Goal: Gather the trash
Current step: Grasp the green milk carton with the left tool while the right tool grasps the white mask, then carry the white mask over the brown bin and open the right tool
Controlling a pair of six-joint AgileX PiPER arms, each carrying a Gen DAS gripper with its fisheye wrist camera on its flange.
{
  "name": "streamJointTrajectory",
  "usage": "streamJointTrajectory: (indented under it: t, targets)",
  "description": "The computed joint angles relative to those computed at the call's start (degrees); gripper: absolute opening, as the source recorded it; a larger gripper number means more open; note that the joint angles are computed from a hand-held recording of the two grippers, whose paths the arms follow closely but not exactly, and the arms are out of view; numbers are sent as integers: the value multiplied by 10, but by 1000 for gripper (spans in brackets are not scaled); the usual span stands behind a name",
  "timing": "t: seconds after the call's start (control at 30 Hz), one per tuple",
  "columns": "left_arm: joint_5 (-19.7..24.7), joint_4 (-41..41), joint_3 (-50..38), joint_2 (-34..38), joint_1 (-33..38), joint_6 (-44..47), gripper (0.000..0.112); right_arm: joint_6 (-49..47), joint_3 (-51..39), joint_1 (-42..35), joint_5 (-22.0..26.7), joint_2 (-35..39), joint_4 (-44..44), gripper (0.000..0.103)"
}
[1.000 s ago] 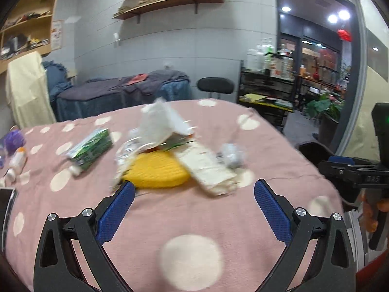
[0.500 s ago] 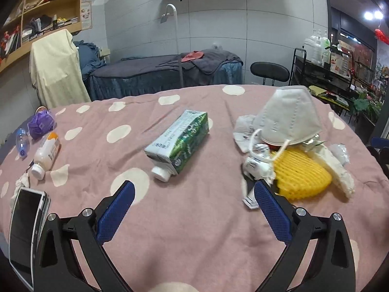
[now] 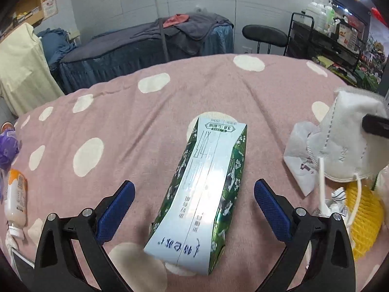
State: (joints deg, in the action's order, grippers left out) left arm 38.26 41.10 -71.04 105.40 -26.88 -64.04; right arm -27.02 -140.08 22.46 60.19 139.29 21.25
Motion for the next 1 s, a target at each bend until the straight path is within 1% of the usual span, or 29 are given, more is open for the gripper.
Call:
streamJointTrajectory:
  t: [0.03, 0.07, 0.1, 0.13, 0.2, 0.3, 0.37, 0.47, 0.53, 0.67, 0.7, 0.77, 0.87, 0.9, 1.0]
  targets:
    - [6, -10, -11, 13, 0, 10, 83, -2, -1, -4, 5, 1, 4, 22]
    - [9, -22, -18, 21, 0, 22, 70, -8, 20, -8, -11, -10, 11, 17]
    - [5, -25, -18, 26, -1, 19, 67, -12, 27, -12, -17, -14, 17, 12]
    - [1, -8, -8, 21, -6, -8, 66, -21, 47, -17, -29, -26, 26, 11]
    - [-12, 4, 11, 6, -10, -38, 52, -47, 85, -30, -52, -50, 55, 8]
    - [-17, 18, 36, -24, -21, -86, 52, -76, 118, -47, -62, -79, 96, 5]
    - [-12, 34, 45, -37, -32, -112, 52, -101, 153, -57, -75, -105, 124, 5]
    - [21, 78, 52, -56, -65, -166, 52, -154, 224, -71, -103, -156, 168, 5]
    - [46, 110, 62, -75, -95, -217, 52, -185, 263, -81, -111, -184, 194, 5]
    - [90, 149, 55, -94, -147, -279, 52, -263, 356, -108, -133, -249, 254, 5]
    - [113, 157, 47, -95, -170, -292, 52, -283, 374, -117, -130, -263, 271, 5]
    - [136, 175, 36, -93, -199, -315, 52, -316, 407, -139, -118, -287, 302, 5]
    - [189, 196, 4, -80, -251, -339, 52, -360, 454, -175, -106, -320, 337, 5]
    - [201, 204, -6, -75, -267, -350, 52, -374, 469, -191, -96, -331, 349, 5]
    - [217, 220, -34, -60, -305, -385, 52, -404, 497, -228, -73, -347, 373, 5]
